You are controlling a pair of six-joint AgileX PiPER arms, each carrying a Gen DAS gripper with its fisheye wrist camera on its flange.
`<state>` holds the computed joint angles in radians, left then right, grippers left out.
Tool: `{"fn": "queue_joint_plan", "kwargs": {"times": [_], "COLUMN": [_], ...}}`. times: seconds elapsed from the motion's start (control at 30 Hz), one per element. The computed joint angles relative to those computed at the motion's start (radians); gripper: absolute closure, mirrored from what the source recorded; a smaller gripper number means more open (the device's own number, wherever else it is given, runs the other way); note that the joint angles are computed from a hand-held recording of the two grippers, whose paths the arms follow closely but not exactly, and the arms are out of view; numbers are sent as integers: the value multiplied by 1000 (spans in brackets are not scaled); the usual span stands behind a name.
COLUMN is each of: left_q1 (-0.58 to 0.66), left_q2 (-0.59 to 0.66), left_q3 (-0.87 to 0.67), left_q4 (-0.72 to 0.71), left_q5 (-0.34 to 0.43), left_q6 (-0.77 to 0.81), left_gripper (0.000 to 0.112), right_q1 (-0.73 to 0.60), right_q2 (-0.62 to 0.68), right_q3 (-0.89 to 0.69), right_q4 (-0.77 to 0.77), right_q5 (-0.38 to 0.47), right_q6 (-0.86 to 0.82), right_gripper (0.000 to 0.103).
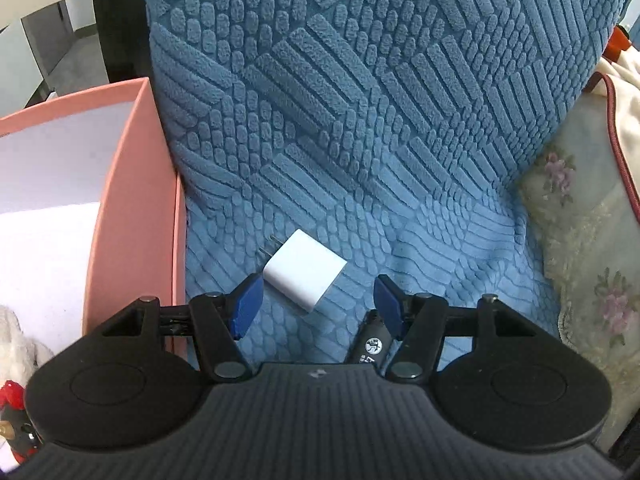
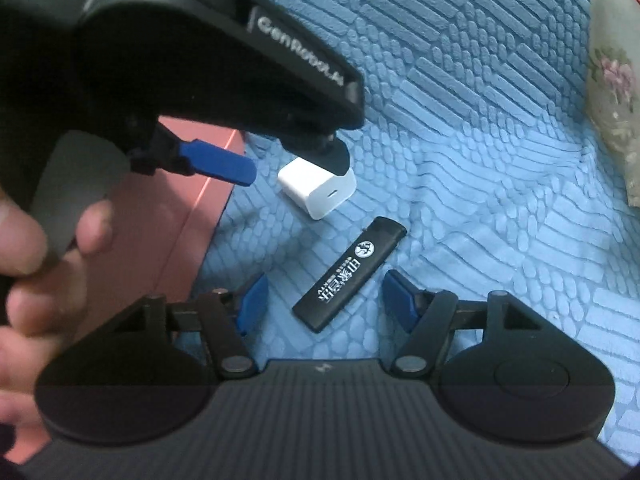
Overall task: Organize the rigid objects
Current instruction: 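Lower the left tool to the white cube charger while the right tool approaches the black USB stick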
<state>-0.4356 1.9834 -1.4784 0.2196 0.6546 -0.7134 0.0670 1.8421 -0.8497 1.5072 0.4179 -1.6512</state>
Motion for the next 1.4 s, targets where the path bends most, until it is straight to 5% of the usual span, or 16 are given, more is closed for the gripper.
{"fn": "queue_joint_plan", "kwargs": {"times": [0.17,0.37,0.43,0.7,1.03,1.13,1.2,1.4], "left_q1": [-7,-39,-44,-73,-87,-85,-62,-1], "left_q2": [10,64,88,166,203,189,166,84], "left_q3": [-9,-59,-84,-154,-160,-129,-103,-6], "left_q4": [14,35,35,120,202,239,210,75], "left_q5": [13,40,56,116,100,72,54,-27], "left_q6": [-21,-48,-58,-193,-252,-253,-215,-85], "left_gripper": [45,45,45,32,34,49,66,79], "right_q1": [27,3,-14,-92,-146,-139,-130,-83], "right_q2": [-22,-52,-53,-77,-88,-67,-49,-5], "right_q3": [10,-2,-6,-10,14,14,0,7], "right_q4": [-28,-226,-302,-391,-202,-149,-160,-38], "right_q5": [-75,-99,-99,-17,128,146,148,112], "right_q6": [-5,237,321,434,222,172,195,81], "right_gripper": [53,83,86,85,83,83,72,67]}}
